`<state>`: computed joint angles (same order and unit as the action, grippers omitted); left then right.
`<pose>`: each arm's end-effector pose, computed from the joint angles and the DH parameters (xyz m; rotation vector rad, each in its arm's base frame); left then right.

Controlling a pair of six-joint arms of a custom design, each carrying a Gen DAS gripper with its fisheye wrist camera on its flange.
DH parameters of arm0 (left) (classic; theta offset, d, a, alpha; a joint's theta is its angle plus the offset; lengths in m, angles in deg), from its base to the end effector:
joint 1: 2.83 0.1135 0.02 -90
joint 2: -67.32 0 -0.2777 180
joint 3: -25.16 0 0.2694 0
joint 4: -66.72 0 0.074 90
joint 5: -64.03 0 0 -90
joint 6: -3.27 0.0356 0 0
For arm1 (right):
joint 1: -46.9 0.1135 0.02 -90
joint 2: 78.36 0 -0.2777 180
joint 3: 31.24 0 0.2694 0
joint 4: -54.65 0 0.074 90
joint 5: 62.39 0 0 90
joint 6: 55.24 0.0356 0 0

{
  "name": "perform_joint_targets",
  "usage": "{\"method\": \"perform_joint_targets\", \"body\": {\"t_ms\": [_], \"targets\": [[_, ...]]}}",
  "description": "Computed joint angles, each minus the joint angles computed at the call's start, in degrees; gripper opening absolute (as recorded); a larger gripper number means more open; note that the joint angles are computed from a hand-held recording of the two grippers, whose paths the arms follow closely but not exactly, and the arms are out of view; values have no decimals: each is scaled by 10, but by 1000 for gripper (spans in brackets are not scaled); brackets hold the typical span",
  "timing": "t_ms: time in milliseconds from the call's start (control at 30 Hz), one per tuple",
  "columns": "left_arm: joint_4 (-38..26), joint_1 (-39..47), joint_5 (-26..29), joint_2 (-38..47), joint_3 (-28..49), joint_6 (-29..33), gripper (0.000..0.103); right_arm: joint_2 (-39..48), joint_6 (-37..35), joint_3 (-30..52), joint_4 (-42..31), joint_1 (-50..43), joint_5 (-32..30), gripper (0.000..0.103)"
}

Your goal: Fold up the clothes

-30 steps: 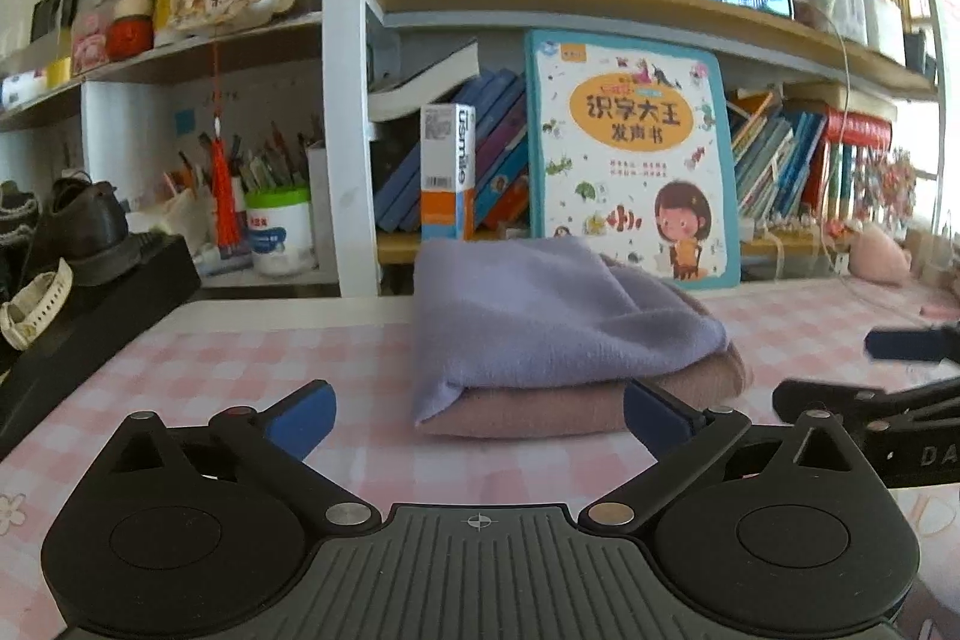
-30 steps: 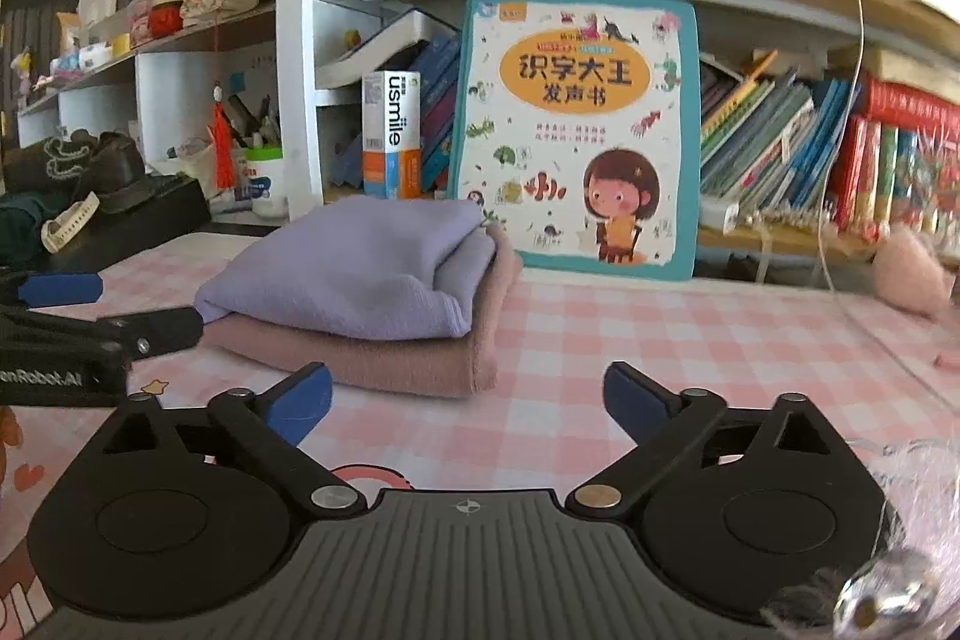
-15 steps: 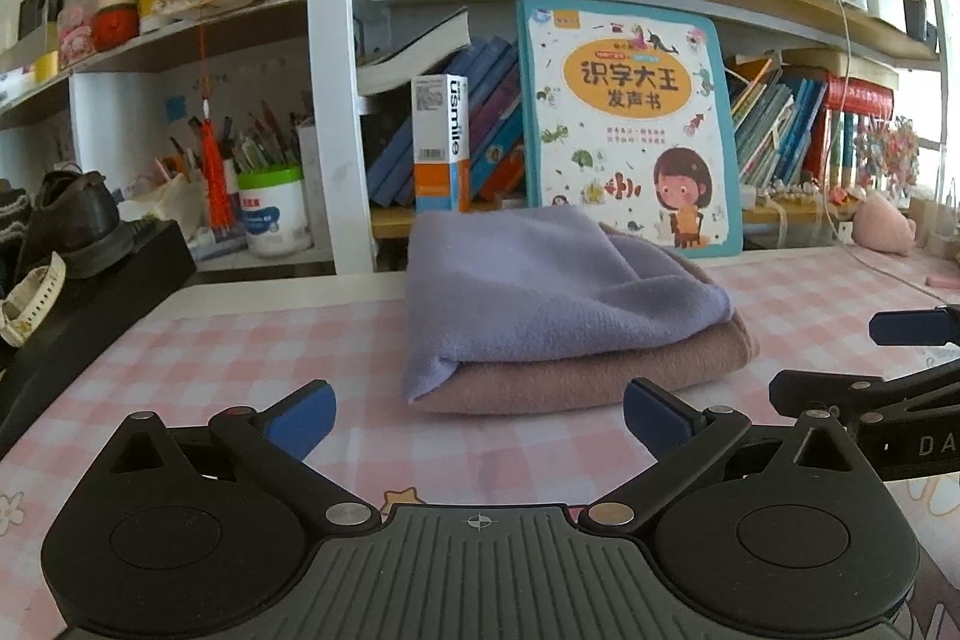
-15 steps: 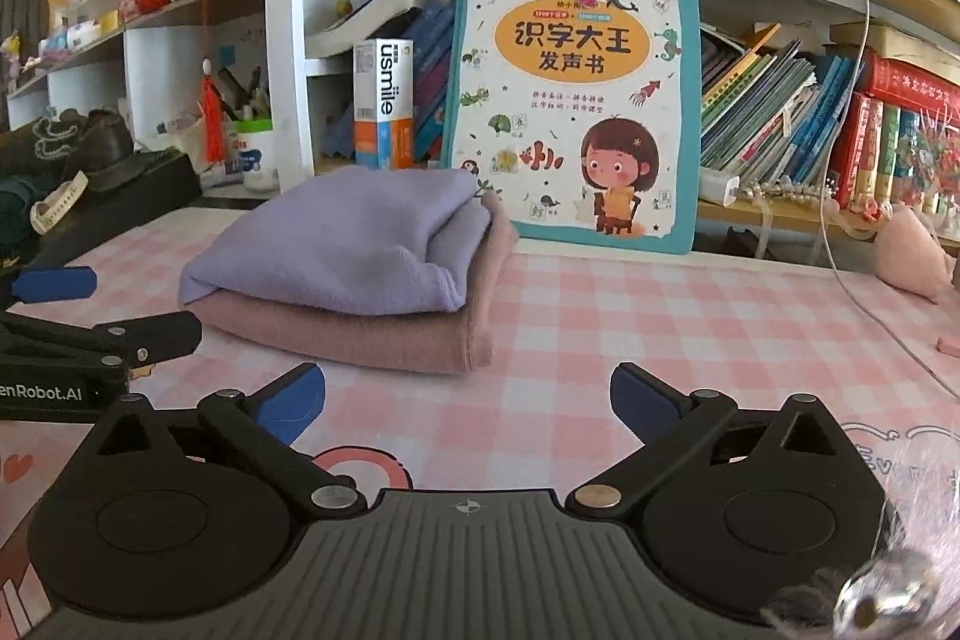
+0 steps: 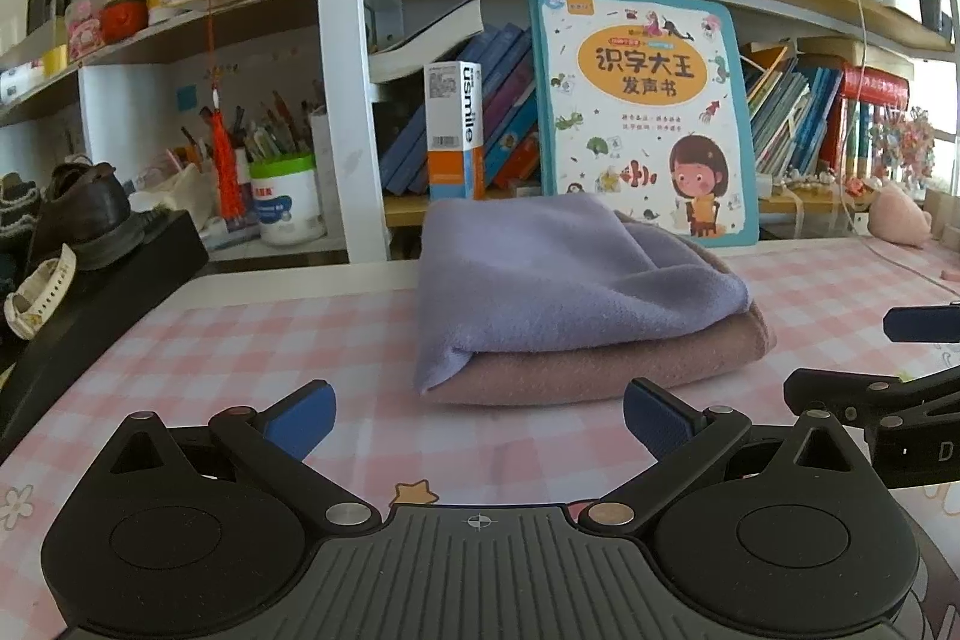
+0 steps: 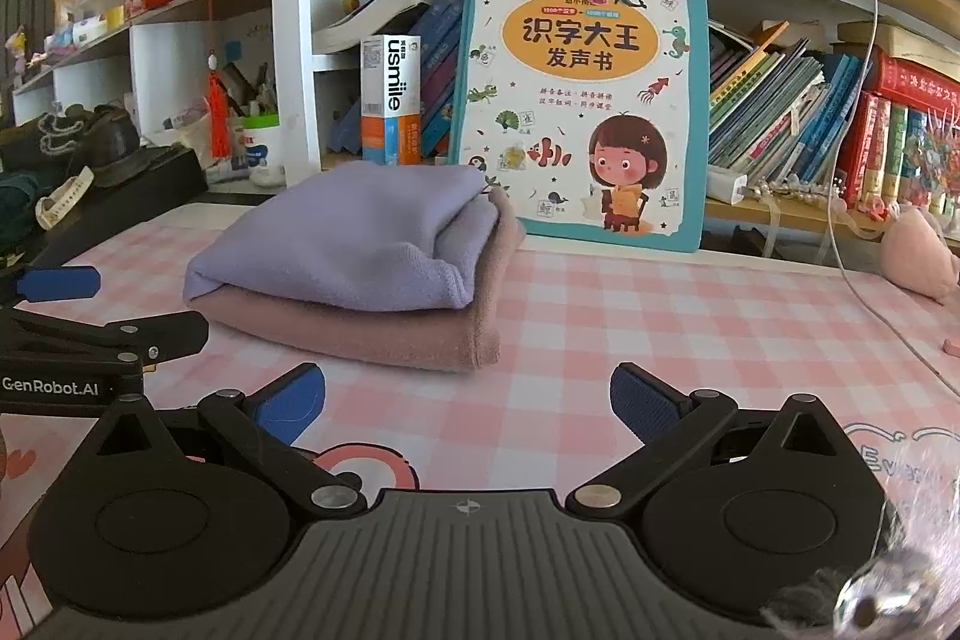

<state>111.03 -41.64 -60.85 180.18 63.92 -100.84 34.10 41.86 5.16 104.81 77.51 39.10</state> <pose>0.2397 -0.1667 0.0590 0.0704 1.9896 0.0448 0.2523 0.1410 0.0611 -0.2864 1.9994 0.2159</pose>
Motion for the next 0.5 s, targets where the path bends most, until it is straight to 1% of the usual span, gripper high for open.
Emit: {"method": "perform_joint_targets", "body": {"t_ms": [500], "targets": [[-9,0,-5,-4,1,-6,103,3,-3,-2,8,-1,-6,102]]}}
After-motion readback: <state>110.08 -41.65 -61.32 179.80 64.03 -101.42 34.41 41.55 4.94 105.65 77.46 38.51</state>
